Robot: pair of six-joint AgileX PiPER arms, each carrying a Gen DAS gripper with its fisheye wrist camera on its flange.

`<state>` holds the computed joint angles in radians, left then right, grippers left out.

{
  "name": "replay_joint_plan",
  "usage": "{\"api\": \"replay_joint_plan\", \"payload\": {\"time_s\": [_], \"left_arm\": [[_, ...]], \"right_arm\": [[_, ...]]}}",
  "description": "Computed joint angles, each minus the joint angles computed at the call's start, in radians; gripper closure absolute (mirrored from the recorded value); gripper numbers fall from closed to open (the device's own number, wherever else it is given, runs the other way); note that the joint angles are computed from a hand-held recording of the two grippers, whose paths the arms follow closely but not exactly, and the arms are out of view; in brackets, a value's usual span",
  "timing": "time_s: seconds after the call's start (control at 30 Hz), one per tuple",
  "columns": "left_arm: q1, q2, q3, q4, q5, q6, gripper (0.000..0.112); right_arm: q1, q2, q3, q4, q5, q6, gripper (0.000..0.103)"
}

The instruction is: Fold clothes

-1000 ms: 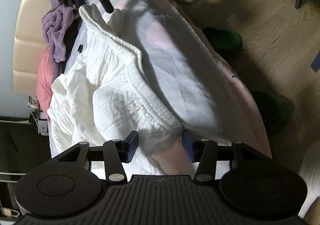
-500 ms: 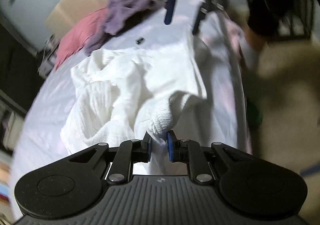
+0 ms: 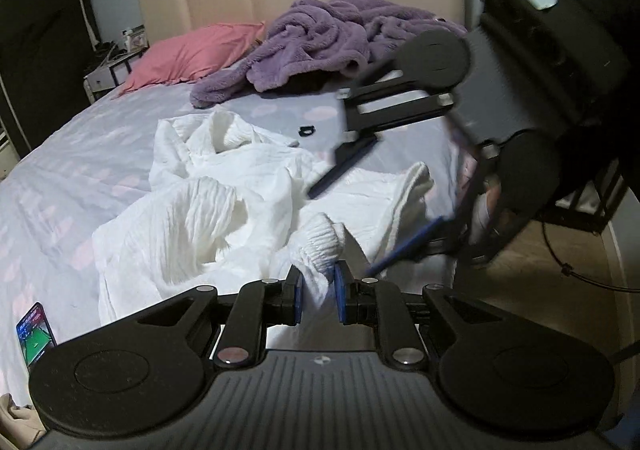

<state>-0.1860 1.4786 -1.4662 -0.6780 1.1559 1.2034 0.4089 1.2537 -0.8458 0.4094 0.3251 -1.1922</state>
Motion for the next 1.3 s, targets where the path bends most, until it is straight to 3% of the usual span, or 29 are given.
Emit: {"api": "replay_joint_plan", "payload": {"time_s": [0.03,0.07,0.1,0.23,0.37,0.43,0.47,0.53,0.67,0.77,0.83,0.9,0.93,1.0,1.23,1.3], "left_arm": [[0.0,0.003,-0.003,0.003,0.007,0.0,0.099],[0.004,-0.001,0.005,0.0,0.01,0.01,0.099],[0.006,-0.002,0.006,-0.001,0.015,0.017,0.099],[-0.002,-0.03,0.04,0.029,0.0,0.074,0.092],[-0.018,-0.12,0.155,0.034,-0.092,0.282,0.089],[-0.063,-0.192,0.253,0.05,-0.25,0.38,0.079],[-0.096,-0.233,0.313,0.052,-0.349,0.425,0.063],[-0.154,-0.287,0.393,0.056,-0.485,0.479,0.055],[-0.234,-0.305,0.414,0.129,-0.511,0.407,0.055],[-0.321,-0.324,0.494,0.234,-0.678,0.352,0.055],[-0.342,-0.32,0.507,0.267,-0.724,0.315,0.063],[-0.348,-0.305,0.481,0.309,-0.722,0.248,0.085],[-0.332,-0.294,0.452,0.29,-0.684,0.252,0.089],[-0.298,-0.277,0.41,0.235,-0.63,0.288,0.091],[-0.248,-0.273,0.369,0.173,-0.584,0.365,0.099],[-0.223,-0.259,0.336,0.167,-0.538,0.321,0.104]], "right_arm": [[0.013,0.021,-0.009,-0.055,-0.015,0.062,0.061],[0.012,0.042,-0.032,-0.075,0.008,0.087,0.088],[-0.001,0.056,-0.057,-0.054,0.049,0.077,0.093],[-0.076,0.102,-0.164,0.061,0.235,0.076,0.094],[-0.178,0.144,-0.278,0.162,0.424,0.164,0.094],[-0.221,0.171,-0.337,0.199,0.517,0.222,0.094],[-0.23,0.182,-0.36,0.208,0.547,0.261,0.094],[-0.256,0.212,-0.411,0.227,0.611,0.357,0.094],[-0.294,0.248,-0.462,0.29,0.694,0.502,0.094],[-0.324,0.256,-0.475,0.354,0.757,0.536,0.094],[-0.342,0.26,-0.483,0.384,0.793,0.567,0.094],[-0.347,0.261,-0.488,0.387,0.806,0.596,0.094],[-0.349,0.259,-0.486,0.388,0.805,0.591,0.093],[-0.367,0.259,-0.49,0.415,0.816,0.567,0.093],[-0.346,0.198,-0.461,0.373,0.75,0.429,0.087],[-0.346,0.175,-0.449,0.343,0.741,0.382,0.069]]}}
